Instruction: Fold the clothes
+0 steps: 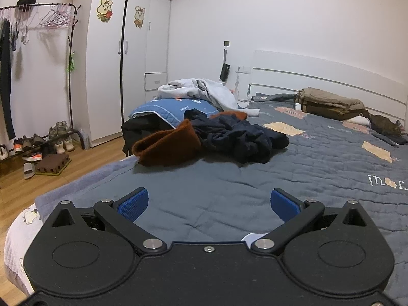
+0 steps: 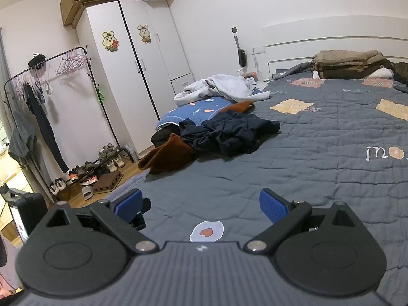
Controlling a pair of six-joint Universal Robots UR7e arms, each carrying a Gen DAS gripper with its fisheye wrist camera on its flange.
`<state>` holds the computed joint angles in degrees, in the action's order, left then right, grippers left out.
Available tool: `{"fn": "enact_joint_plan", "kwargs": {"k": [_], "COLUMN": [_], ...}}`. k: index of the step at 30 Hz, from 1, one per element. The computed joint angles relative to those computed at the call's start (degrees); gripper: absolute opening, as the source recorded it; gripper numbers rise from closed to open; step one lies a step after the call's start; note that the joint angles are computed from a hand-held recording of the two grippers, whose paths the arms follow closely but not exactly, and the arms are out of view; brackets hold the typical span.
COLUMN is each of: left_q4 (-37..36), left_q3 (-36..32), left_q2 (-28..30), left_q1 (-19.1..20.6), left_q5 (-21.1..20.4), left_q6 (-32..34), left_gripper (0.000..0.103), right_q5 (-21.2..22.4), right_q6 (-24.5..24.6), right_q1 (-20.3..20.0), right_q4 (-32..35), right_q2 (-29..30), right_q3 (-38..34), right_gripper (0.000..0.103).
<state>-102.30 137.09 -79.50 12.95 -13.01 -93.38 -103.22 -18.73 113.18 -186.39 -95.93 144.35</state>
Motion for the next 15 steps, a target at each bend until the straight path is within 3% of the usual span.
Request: {"fn": "enact_joint_plan", "kwargs": {"k": [4,15], "left_q4": [-4.36,-1.07], "left_q3": [1.46,0.1], "left_q2": [0.06,0.47], "left_q1": [0.54,0.28], "left_q5": [0.4,-0.57], "left_q6": [2.65,0.74], "left_gripper": [0.103,0.103], "right_q5": [-0.01,-0.02], "right_q6": [-0.07,-0.25], "right_q1": [0.01,0.01], "right_q4": [0.03,0.11], "right_q2": [-0.05,-0.18], "right_q3": [0.01,0.03], "right_gripper": [0.098,0.098]}}
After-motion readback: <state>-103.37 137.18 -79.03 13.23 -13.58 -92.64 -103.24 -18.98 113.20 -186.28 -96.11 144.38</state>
